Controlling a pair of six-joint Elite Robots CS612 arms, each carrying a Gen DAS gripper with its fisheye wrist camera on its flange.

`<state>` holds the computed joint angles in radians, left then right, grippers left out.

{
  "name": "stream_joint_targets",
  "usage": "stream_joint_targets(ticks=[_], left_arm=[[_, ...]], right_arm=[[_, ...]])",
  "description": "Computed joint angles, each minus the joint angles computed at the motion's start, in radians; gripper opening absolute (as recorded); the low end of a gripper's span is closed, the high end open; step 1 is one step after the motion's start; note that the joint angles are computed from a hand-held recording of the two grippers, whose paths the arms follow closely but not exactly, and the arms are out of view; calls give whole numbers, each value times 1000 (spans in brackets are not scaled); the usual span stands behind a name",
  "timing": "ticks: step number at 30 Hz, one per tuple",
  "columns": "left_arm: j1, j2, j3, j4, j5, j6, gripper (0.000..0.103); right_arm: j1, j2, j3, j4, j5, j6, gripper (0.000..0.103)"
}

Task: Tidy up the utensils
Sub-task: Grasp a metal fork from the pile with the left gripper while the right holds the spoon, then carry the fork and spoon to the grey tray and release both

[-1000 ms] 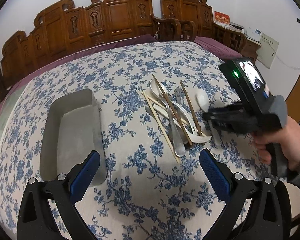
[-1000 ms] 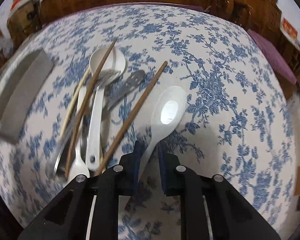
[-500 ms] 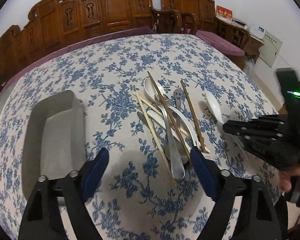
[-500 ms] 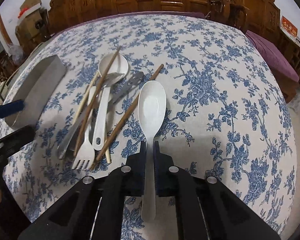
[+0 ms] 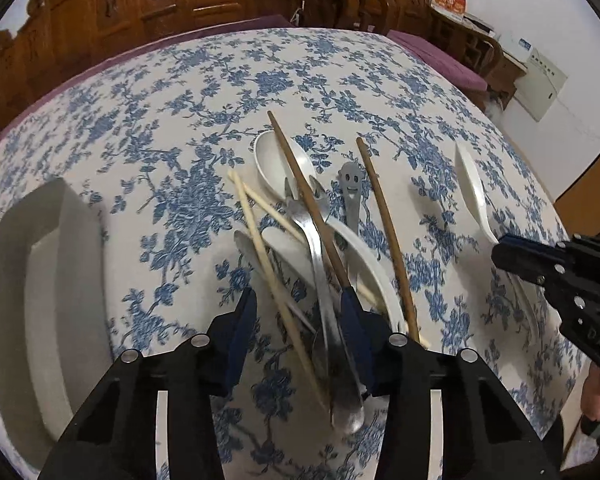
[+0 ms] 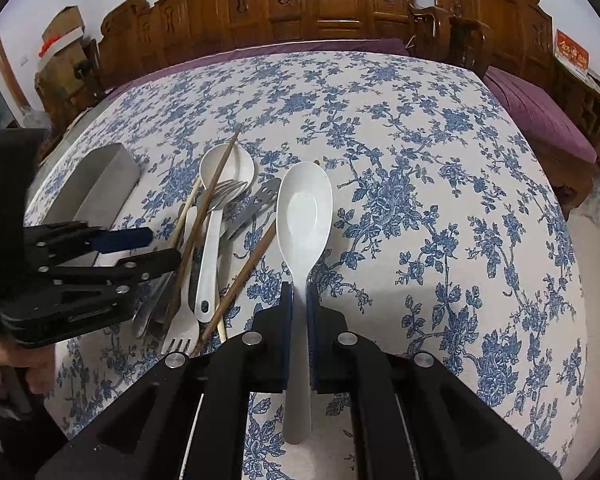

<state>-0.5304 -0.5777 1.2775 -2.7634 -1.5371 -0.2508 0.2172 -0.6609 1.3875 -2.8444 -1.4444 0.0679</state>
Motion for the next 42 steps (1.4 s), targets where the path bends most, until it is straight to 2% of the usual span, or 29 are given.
stream_joint_targets(ticks=[6,10,14,16,21,42], left_arm=[[7,20,-39,34,-31,-15,26],[1,28,-54,43,-23,4,17],[-4,35,-71,66,-12,10,15],[-7,31,-65,51,7,8,8],[-11,21,-47,36,28,24,6],[-5,-56,51,-135,87,29,6]], right_arm=[[-3,-4,5,-19,19,7,8],[-5,-3,5,-26,26,13,9],[-6,-4,7,-30,30,19,9],[-6,-6,7,-37,32,21,9],[-6,-11,13,-54,37,20,9],[4,-42,31,-125,61,7,9]])
